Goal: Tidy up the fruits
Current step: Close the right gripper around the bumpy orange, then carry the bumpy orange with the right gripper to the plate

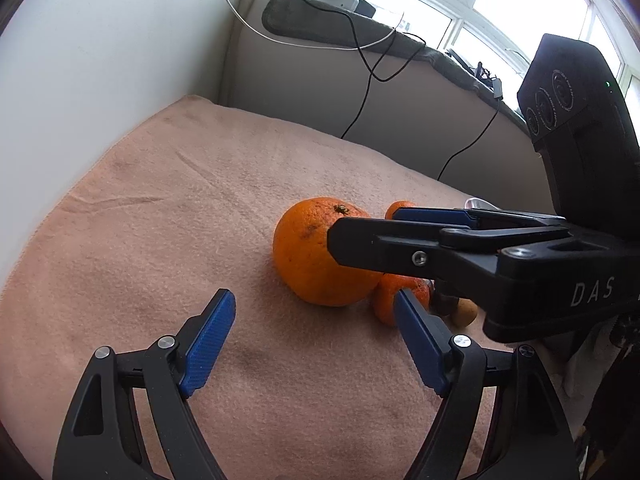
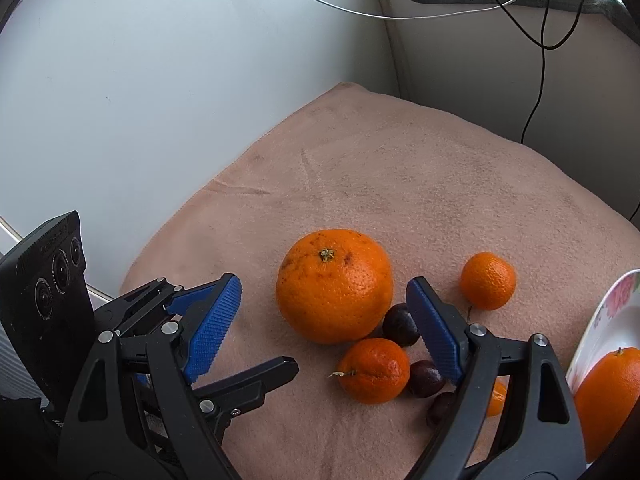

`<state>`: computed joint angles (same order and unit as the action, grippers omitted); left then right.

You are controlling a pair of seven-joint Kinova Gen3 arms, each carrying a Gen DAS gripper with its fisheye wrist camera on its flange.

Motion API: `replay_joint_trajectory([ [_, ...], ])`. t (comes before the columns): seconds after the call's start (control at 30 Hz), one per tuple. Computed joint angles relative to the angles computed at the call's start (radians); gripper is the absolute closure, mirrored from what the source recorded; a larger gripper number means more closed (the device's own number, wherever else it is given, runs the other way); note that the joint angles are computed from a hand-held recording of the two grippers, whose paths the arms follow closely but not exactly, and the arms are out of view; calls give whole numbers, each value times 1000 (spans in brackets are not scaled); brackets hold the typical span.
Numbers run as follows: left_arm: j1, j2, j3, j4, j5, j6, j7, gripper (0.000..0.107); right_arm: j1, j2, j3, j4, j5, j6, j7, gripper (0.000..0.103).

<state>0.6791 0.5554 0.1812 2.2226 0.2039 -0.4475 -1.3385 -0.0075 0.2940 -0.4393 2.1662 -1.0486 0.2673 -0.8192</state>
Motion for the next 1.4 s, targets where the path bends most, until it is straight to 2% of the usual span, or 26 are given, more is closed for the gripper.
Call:
replay_joint_trajectory([
  [0.1, -9, 8, 8, -8, -8, 5, 7, 27, -5, 21, 6, -17, 14, 12, 1, 16],
  [0.17, -42, 16, 37, -14, -43, 10, 29, 29, -21, 30, 19, -28, 43, 21, -19, 16],
  [0.23, -64, 23, 55, -25, -69, 22, 48, 37, -27, 40, 24, -38, 68, 30, -33, 16],
  [0.43, -125, 41, 101, -37, -152, 30, 106, 38, -32, 65, 18, -54, 127, 31, -80, 17],
  [0.67, -139, 56, 107, -64, -192, 55, 134, 38, -62, 90, 45, -80, 233, 49, -178, 26],
  [0.87, -187, 76, 149, -82, -250, 61, 163, 49, -23, 95, -2, -73, 260, 31, -194, 27],
  [0.93, -165, 72, 129, -88, -239, 68, 158, 49, -22, 92, -7, -69, 272, 21, -207, 27],
  [1.4, -143, 32, 111, -37, -228, 12, 162, 49, -3, 14, -54, -24, 335, -26, -274, 28],
])
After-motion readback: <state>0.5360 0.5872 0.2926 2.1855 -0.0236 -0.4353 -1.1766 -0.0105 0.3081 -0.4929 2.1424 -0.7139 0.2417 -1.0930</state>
